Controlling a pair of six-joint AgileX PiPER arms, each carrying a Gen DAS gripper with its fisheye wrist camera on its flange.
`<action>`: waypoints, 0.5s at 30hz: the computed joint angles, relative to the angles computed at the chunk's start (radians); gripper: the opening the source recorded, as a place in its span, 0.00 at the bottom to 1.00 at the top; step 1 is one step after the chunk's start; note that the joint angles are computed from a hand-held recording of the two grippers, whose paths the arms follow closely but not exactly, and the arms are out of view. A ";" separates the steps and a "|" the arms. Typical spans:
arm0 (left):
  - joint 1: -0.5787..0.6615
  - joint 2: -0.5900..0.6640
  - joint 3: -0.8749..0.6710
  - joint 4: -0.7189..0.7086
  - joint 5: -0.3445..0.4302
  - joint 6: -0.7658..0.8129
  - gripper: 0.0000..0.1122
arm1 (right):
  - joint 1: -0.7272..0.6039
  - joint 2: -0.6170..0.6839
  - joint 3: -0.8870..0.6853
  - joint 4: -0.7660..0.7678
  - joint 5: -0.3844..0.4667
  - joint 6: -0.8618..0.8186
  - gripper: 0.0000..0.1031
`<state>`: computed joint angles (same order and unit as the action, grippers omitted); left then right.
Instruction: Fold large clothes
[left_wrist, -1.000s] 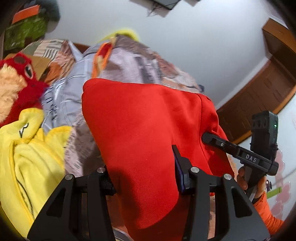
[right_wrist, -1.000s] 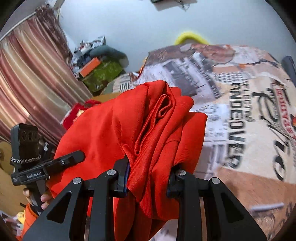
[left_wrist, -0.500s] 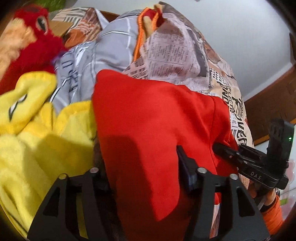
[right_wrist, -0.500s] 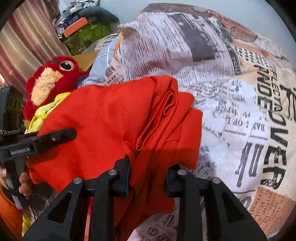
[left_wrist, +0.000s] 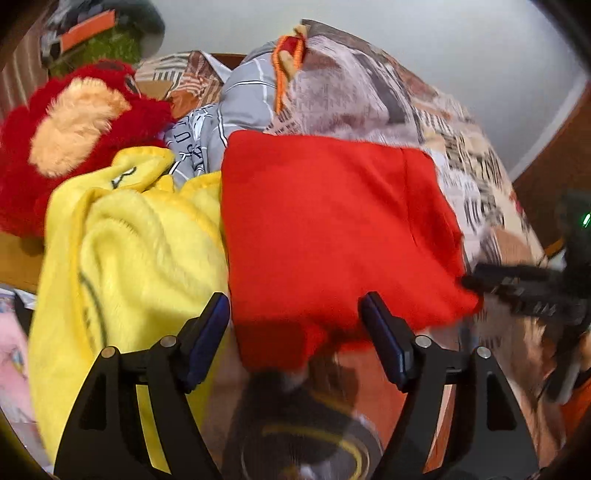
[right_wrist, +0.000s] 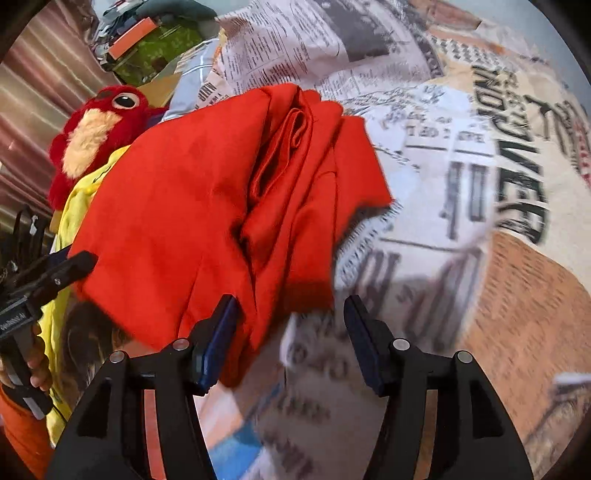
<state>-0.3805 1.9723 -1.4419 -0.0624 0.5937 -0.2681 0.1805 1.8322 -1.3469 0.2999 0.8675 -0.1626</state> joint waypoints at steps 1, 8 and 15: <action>-0.018 -0.014 0.004 0.050 0.018 -0.041 0.65 | 0.003 -0.038 0.021 -0.019 -0.003 0.008 0.54; -0.202 -0.240 0.059 0.463 0.118 -0.369 0.65 | -0.019 -0.279 0.065 0.038 0.039 -0.014 0.54; -0.416 -0.487 0.019 0.726 0.250 -0.602 0.65 | 0.007 -0.565 0.029 0.061 0.056 0.046 0.54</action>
